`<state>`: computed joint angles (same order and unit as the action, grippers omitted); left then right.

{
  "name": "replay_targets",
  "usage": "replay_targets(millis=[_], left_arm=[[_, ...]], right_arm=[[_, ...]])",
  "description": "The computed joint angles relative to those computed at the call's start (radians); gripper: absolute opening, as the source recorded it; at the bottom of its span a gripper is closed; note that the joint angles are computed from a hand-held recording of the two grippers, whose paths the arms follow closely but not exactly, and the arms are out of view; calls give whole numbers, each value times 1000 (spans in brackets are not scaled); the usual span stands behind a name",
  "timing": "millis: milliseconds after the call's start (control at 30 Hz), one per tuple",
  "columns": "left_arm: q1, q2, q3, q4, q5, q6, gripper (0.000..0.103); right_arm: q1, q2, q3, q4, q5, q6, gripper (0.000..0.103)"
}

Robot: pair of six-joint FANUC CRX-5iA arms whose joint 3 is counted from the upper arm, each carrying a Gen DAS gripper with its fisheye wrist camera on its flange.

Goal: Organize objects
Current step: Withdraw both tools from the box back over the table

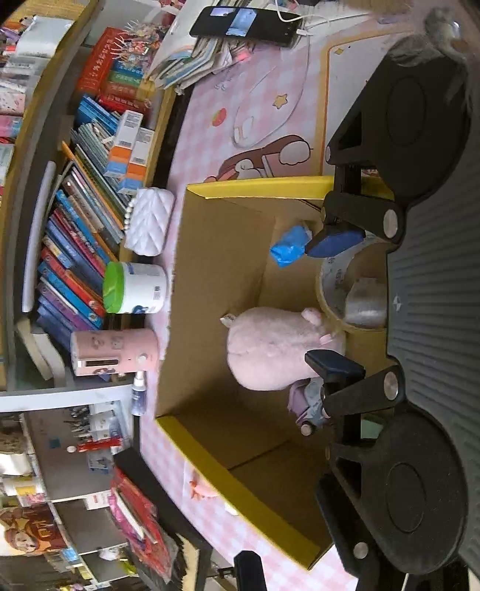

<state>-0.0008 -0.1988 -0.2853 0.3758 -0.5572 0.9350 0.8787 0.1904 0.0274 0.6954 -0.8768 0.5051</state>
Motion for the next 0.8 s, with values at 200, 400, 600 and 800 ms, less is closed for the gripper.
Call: replay_targets(millis=[200,400,600,800], left_arm=[[13,-20,-8,-12,13,77,90],[23,-51,-37,2,29,114,94],[29,-93,-117,155,78,-18,97],[49,-126,-190,339,53,-204,99]], right_arm=[[16,-48,-92,167,19,-236,56],[64,-95,-184,357,-77,-484,61],[136,-113,-226,450,-282,-665,67],[220,-103,-196,378,-457,-715,72]])
